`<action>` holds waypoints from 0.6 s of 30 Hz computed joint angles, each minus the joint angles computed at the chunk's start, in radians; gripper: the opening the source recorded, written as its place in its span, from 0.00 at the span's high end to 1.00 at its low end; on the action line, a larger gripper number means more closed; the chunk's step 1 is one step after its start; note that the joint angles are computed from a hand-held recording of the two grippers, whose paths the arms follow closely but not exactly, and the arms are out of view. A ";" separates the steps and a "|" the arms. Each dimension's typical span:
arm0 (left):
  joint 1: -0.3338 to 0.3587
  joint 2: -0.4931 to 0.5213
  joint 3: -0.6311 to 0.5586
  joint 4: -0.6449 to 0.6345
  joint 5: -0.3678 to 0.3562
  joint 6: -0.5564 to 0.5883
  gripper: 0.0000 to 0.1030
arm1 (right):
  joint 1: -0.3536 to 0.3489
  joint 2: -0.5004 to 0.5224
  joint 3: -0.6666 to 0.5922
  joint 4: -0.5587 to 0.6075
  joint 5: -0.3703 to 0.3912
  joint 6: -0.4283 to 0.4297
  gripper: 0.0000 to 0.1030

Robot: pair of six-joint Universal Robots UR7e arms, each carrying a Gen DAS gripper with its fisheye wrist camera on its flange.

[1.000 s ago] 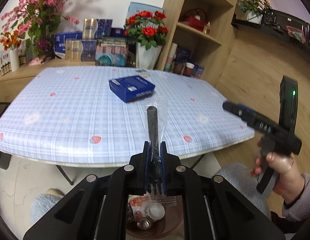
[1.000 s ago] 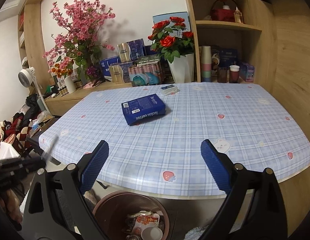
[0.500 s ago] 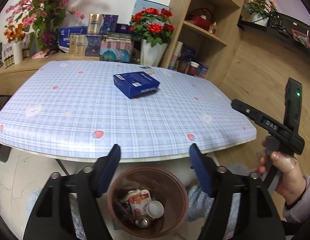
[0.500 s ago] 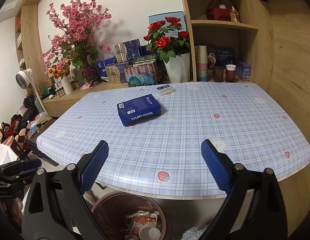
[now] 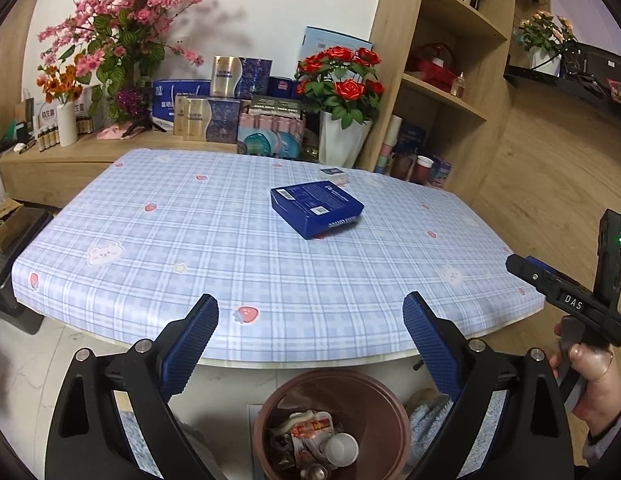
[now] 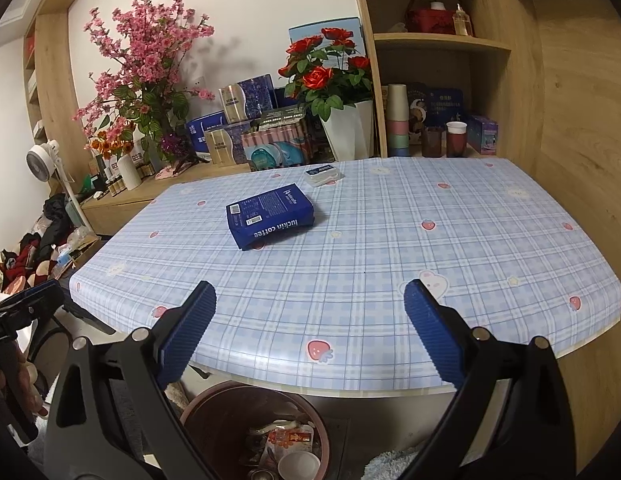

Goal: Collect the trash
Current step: 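Move both open tools back toward the blue coffee box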

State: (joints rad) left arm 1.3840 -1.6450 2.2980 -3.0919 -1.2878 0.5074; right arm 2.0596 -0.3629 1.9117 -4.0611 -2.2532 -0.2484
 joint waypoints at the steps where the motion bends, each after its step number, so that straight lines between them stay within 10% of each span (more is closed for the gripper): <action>1: 0.001 0.004 -0.003 -0.007 0.003 0.014 0.10 | -0.002 0.000 0.000 -0.004 0.003 0.000 0.09; 18: -0.021 0.219 -0.131 -0.045 0.054 0.174 0.09 | -0.090 0.003 -0.022 0.038 0.040 0.018 0.08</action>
State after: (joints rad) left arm 1.3630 -1.4255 2.1674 -3.1371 -1.2343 0.6816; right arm 1.9691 -0.3600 1.8895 -4.0228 -2.2134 -0.2307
